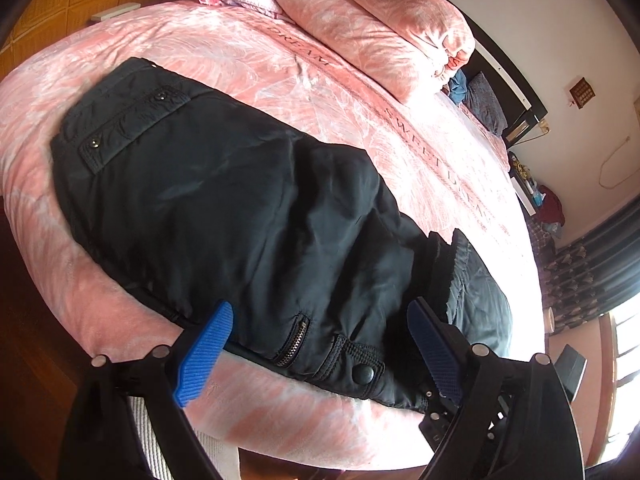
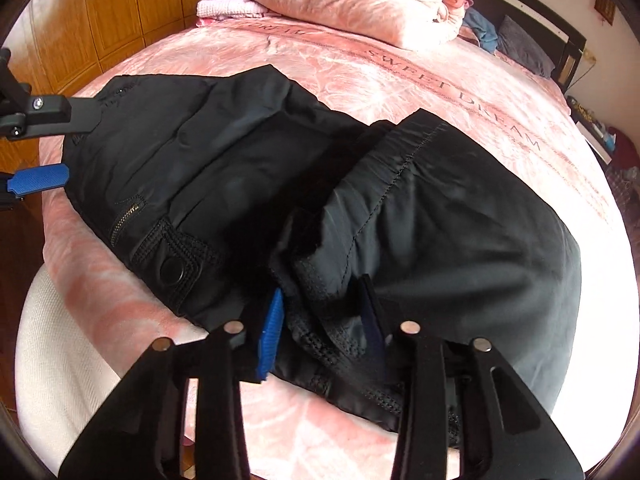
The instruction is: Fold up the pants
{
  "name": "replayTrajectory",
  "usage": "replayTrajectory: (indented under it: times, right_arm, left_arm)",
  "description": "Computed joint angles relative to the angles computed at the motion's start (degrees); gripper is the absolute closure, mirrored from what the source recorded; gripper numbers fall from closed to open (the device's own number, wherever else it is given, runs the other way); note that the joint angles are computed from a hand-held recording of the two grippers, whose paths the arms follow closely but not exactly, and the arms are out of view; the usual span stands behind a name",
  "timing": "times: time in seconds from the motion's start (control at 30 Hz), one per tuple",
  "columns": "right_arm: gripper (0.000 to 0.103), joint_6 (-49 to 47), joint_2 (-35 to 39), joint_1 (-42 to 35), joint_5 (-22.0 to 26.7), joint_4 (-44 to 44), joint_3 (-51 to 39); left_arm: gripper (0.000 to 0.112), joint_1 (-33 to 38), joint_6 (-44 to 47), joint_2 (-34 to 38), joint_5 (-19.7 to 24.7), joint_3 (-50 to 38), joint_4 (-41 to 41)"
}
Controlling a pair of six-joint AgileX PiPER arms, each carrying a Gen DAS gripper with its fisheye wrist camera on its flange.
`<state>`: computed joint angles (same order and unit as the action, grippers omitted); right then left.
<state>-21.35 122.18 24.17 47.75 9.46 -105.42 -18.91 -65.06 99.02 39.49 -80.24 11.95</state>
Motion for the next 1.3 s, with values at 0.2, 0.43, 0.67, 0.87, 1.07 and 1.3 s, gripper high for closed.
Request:
replayTrajectory:
  times: [0.2,0.43,0.67,0.87,1.07,1.3]
  right_arm:
    - [0.083,-8.62,-2.51,-2.75,5.55,11.87,1.99]
    - [0.057,-11.13,-1.73,-4.44,7.49,19.12,2.85]
    - [0.054,-10.57,-3.88,-12.91,12.79,31.97,2.06]
    - [0.055,-3.21,0.84,-8.44,9.72,19.27,-1.0]
    - [0.056,-5.9,-2.4,-7.97,4.9,20.64,4.3]
    - [0.056,-3.62,0.2,-5.93,6.41,16.2,1.78]
  left_arm:
    - [0.022,0.3,1.06,0.19,0.46,-0.02,-0.77]
    - [0.022,0.44,1.65,0.96,1.68,-0.55,-0.63]
    - [0.021,0.2,-0.47,0.91,4.41,-0.46,3.01]
    - [0.021,-0.25,0.97,2.44,6.63,-2.06,3.61]
    - [0.02,0.58,1.51,2.01,9.22,-0.76,5.02]
    - [0.02,4.98,4.03,-1.15,7.59,3.22,1.34]
